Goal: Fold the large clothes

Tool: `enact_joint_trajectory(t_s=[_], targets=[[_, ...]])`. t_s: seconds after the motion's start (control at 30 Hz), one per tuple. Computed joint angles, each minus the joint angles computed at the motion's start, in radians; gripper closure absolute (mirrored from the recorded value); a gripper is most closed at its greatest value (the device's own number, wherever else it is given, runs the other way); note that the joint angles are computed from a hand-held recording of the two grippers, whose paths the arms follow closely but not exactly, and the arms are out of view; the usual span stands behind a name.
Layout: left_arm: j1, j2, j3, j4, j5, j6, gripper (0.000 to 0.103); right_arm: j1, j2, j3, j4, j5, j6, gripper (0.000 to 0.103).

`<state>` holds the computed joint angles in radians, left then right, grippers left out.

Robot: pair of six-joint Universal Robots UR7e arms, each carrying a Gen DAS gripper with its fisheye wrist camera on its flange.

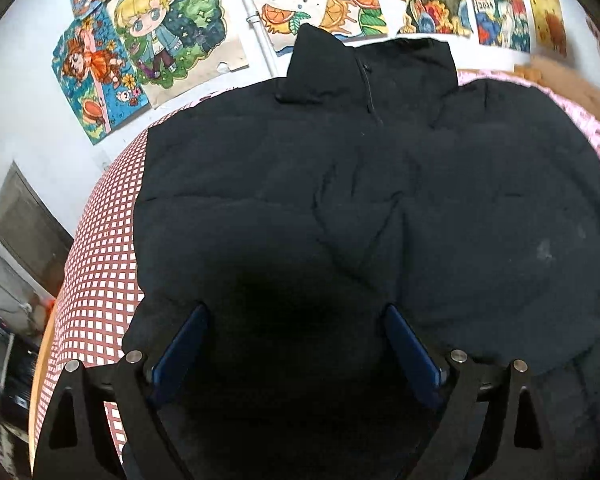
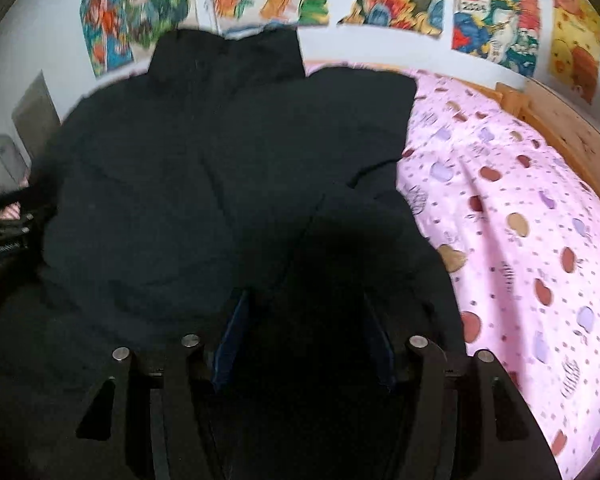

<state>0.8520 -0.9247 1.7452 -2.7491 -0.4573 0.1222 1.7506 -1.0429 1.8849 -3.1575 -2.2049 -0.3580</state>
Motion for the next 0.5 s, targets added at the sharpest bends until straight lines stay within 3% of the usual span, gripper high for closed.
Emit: enact_joint_trajectory(t_s=[0.23,0.5], targets=[[0.000,0.029,0.037,-0.152,0.018,0.082,0.008,-0.022,0.041,-0.009,-0.025,0.008,-0.006,0.037],[0.004,0.043,0.046,-0.203,0.022,0.107,0.004,-0.032,0.056,0.007,-0.081,0.040,-0.024,0.030]])
